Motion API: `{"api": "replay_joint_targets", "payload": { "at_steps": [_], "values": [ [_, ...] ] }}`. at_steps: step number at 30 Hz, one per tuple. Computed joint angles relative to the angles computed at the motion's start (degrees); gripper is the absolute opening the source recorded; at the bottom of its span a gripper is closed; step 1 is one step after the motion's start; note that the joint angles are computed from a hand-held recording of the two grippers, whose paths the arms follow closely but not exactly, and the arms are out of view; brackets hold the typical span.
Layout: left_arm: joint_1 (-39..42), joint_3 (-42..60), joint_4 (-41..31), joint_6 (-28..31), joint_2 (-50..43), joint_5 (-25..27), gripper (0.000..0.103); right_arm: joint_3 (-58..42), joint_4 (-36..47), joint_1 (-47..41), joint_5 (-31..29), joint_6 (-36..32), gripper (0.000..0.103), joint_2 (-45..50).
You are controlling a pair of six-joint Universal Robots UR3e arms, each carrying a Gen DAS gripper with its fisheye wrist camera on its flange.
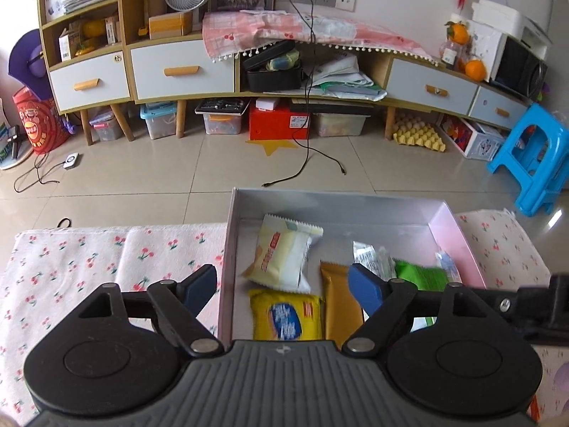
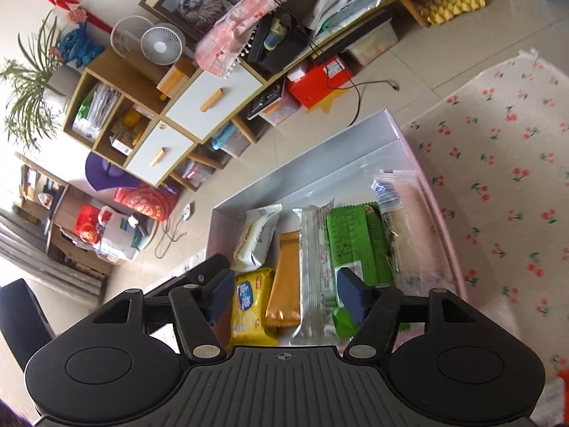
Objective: Organize snacks
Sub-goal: 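Carry cream-yellow pack into pink box with left tool while right tool places gold bar, then move both open tools back over the remaining snacks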
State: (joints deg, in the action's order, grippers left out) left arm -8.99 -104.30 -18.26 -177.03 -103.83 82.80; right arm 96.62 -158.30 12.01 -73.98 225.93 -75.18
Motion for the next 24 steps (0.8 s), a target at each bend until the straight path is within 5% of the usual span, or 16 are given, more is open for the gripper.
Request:
{"api": "replay_joint_targets", "payload": {
  "at_steps": [14, 24],
  "values": [
    [2.28, -13.99, -3.05, 2.04, 15.53, -3.45, 0.100, 2.89, 13.10, 4.88, -8.69, -4.03, 0.084, -12.88],
    [0.99, -21.90, -4.86, 4.69, 23.65, 0.61, 0.102, 3.39, 21.57, 8.44, -14.58, -7.63, 0.085, -17.25]
  ]
}}
